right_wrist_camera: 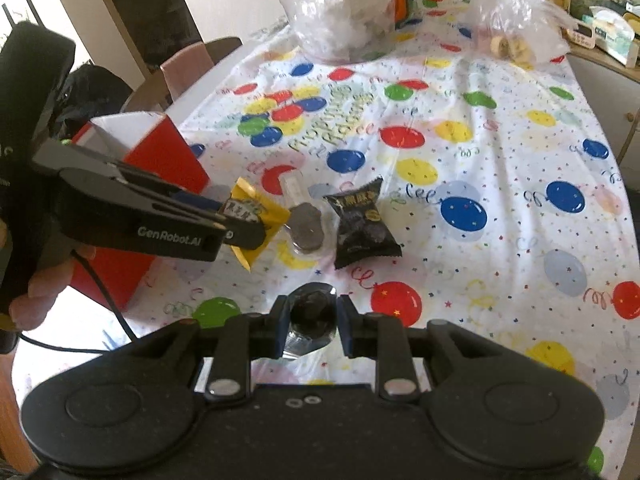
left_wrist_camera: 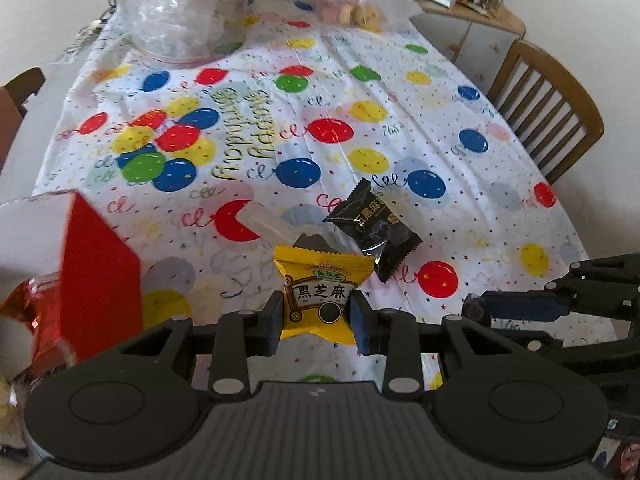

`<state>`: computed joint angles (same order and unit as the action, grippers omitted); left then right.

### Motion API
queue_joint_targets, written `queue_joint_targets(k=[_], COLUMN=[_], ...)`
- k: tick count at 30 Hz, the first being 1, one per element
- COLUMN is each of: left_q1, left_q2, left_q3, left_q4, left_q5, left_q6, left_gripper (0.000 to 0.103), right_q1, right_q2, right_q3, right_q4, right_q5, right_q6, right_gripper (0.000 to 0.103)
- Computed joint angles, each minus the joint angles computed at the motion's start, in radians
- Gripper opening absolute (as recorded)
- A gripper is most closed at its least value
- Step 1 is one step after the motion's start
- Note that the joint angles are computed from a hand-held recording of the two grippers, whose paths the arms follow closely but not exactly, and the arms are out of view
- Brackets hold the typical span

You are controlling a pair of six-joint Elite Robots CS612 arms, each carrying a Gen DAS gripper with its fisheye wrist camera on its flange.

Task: Organize snacks
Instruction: 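Grasp the yellow candy pack with the left tool while the right tool grasps a small round candy, then carry the yellow pack and round candy into the red box and release both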

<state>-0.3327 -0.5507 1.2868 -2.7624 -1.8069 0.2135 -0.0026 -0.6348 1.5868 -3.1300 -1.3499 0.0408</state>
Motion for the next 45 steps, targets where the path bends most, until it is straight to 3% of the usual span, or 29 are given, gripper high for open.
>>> queue_joint_targets(k=[8,23,33,45], left_q1=[0.033,0.104,0.160,0.223], left_q2=[-0.062,-0.142,-0.149,-0.123], left_q3=[0.080,0.178,0.172,0.120], left_q4=[-0.055,-0.185,-0.211,-0.185], left_q5=[-0.054,-0.064,-0.072,-0.066], left_q6=[-0.011,-0.037,-0.034,-0.038], left_gripper=[0.033,0.033,0.033,0.033], right_q1=[0.020,0.090,0.143,0.196], right_q2=[-0.043,-0.078,-0.055,0.011], right_q3=[0.044,0.042,-0.029,-0.170], right_q4=[-0.064,-0.123,-0.121,-0.044], right_q5=[-0.007,-0.041,-0.070,-0.096], right_q6=[0.015,0.016,0.017,0.030], right_gripper=[0.024,0.024,0.024,0.024])
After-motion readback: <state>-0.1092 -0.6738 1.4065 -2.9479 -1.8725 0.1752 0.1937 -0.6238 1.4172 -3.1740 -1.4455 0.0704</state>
